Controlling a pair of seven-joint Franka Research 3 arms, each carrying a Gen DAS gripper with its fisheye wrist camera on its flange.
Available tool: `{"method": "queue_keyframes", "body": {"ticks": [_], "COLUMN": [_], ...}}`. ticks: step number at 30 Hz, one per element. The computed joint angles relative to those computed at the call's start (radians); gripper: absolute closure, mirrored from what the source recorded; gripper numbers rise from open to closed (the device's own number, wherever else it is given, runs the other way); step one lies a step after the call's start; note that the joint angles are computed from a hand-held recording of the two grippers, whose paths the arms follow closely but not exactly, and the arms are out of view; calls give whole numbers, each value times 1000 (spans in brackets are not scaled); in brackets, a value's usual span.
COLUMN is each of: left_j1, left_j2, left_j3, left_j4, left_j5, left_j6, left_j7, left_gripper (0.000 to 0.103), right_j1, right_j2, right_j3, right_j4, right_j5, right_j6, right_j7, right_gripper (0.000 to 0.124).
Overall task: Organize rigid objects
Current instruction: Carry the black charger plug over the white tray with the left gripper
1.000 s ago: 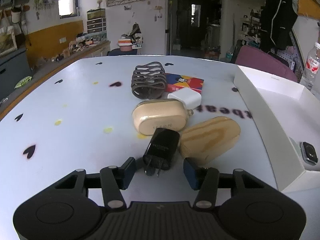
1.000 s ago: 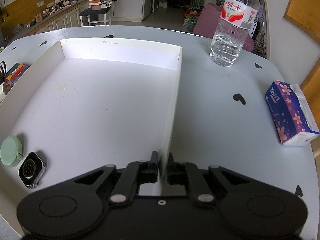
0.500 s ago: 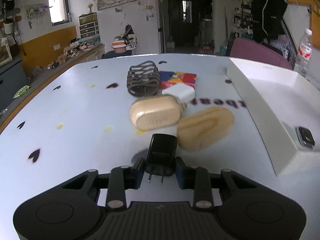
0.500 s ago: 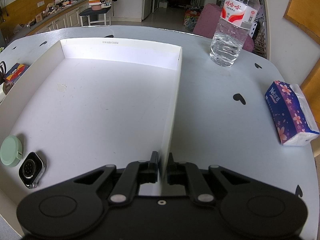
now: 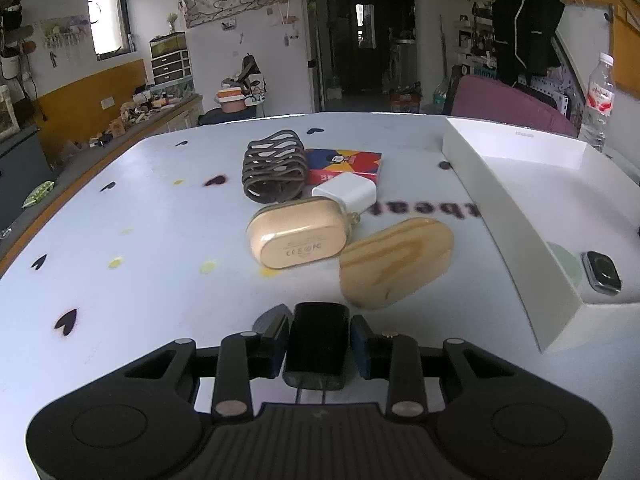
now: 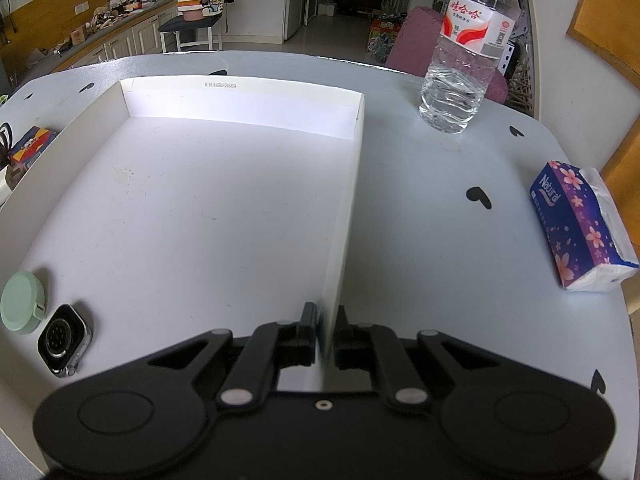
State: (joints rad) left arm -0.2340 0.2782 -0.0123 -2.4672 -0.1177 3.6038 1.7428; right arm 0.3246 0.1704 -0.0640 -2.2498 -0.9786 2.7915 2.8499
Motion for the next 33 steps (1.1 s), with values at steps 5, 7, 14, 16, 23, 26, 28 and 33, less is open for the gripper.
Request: {"method": "queue_keyframes", "body": {"ticks": [5,7,14,16,23,26,28,33], "left_j1": [15,24,33,54,118,124,120,132], "left_j2": [3,0,-31,-44,-33,-5,17,71], "left_j3": [-9,-13,-34,-60,-154,-186,-201,-252], "left_j4": [0,-4,-7,-3,75,122,153,225], "left_j5": [21,27,22,69,346,450,505,646], "left_j6": [-4,-3,40,58,33,11,-2,-54], "left_j7": [-28,-49,-118,-158,-349,-421,-454,-546], "left_gripper": [68,68,70,70,70,70,70,70], "right_j1": [1,1,1,1,1,0,-1,0], "right_j2": [0,0,0,0,0,0,-1,-1], "right_j3": [0,-1,-1,-1,-1,-2,-2,-2], "right_j4": [0,0,0,0,0,-1,-1,-1], "right_j5": [0,0,0,0,-1,-1,0,0], "right_j6": [-1,-1,-1,-1,0,4,5,5], "right_j7": [0,0,0,0,1,4,2,2], "right_gripper": [116,116,116,116,116,116,116,116]}}
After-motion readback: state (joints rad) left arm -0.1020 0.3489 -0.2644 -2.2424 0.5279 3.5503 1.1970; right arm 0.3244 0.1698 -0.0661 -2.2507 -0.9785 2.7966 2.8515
